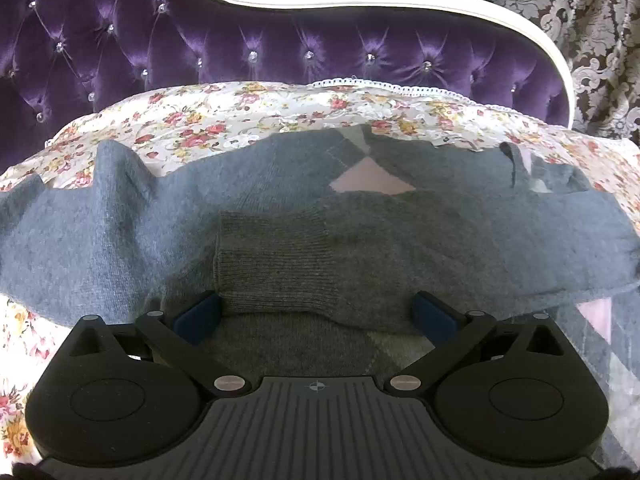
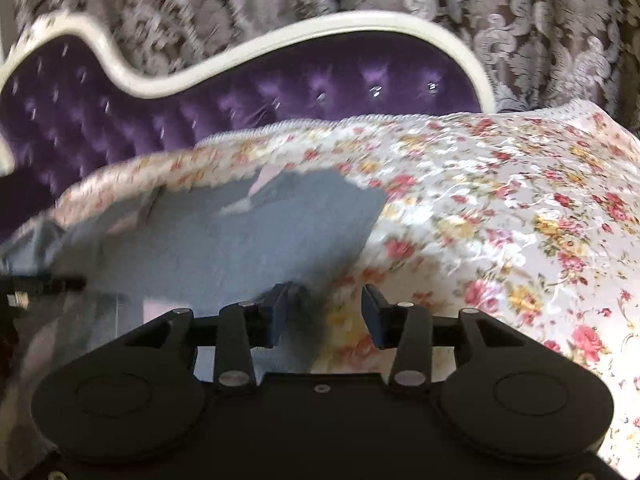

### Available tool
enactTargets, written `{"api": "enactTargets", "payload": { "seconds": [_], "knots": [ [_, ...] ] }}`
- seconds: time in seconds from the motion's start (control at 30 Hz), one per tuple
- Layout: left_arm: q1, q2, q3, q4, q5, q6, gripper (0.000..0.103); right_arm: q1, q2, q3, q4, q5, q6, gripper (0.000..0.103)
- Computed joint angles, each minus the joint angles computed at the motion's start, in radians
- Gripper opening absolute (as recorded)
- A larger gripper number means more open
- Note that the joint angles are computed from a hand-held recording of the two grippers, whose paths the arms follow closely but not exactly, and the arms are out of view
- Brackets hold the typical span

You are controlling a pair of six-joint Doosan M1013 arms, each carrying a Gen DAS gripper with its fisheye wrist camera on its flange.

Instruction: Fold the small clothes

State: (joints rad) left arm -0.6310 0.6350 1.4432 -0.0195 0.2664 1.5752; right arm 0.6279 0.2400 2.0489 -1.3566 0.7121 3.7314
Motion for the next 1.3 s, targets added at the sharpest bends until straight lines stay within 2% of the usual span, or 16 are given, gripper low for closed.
{"api": "enactTargets", "payload": {
  "seconds": [0.13,0.23,0.33,0.4,0.5,0.6,0.67,0.7,0.73,0.83,0.97,1.03,1.2,1.3],
  "knots": [
    [0.001,0.0,-0.001,-0.002,0.003,0.002,0.103,-0.018,0.028,-0.019,-0.006,-0.001,0.01,0.051],
    [0.001,0.0,-0.001,-0.006,0.003,0.006,0.103,-0.018,0.052,-0.039,0.073,0.086,-0.029,0.05],
    [0.003,-0.001,0.002,-0.029,-0.002,0.032,0.103,-0.024,0.035,-0.003,0.045,0.085,0.083,0.05],
    [0.002,-0.001,0.003,-0.022,-0.006,0.026,0.103,-0.015,0.029,-0.004,0.068,0.094,0.042,0.05],
    [0.001,-0.001,0.003,-0.007,-0.006,0.01,0.103,-0.001,0.015,-0.002,0.086,0.095,0.009,0.053],
    [0.001,-0.001,0.003,-0.005,-0.006,0.009,0.103,0.016,0.001,0.004,0.044,0.118,0.057,0.056],
    [0.0,-0.001,0.003,-0.002,-0.006,0.005,0.103,0.022,0.002,-0.001,0.0,0.144,0.091,0.064],
    [0.001,-0.001,0.003,-0.003,-0.006,0.007,0.103,0.02,0.003,-0.003,-0.028,0.148,0.109,0.074],
    [0.001,-0.001,0.003,-0.003,-0.006,0.007,0.103,0.014,0.006,-0.007,-0.043,0.141,0.114,0.078],
    [0.002,-0.001,0.004,-0.013,-0.008,0.018,0.103,-0.009,0.028,-0.036,-0.026,0.127,0.072,0.078],
    [0.003,-0.003,0.012,-0.033,-0.024,0.042,0.103,-0.036,0.069,-0.067,0.111,0.103,-0.042,0.078],
    [0.003,-0.004,0.018,-0.039,-0.037,0.047,0.103,-0.027,0.073,-0.052,0.077,0.11,0.008,0.081],
    [-0.001,-0.005,0.023,0.024,-0.053,-0.009,0.103,-0.026,0.057,-0.056,0.112,0.113,-0.016,0.082],
    [0.003,-0.003,0.01,-0.045,-0.02,0.07,0.103,-0.001,0.041,-0.061,0.07,0.149,0.013,0.082]
  ]
}}
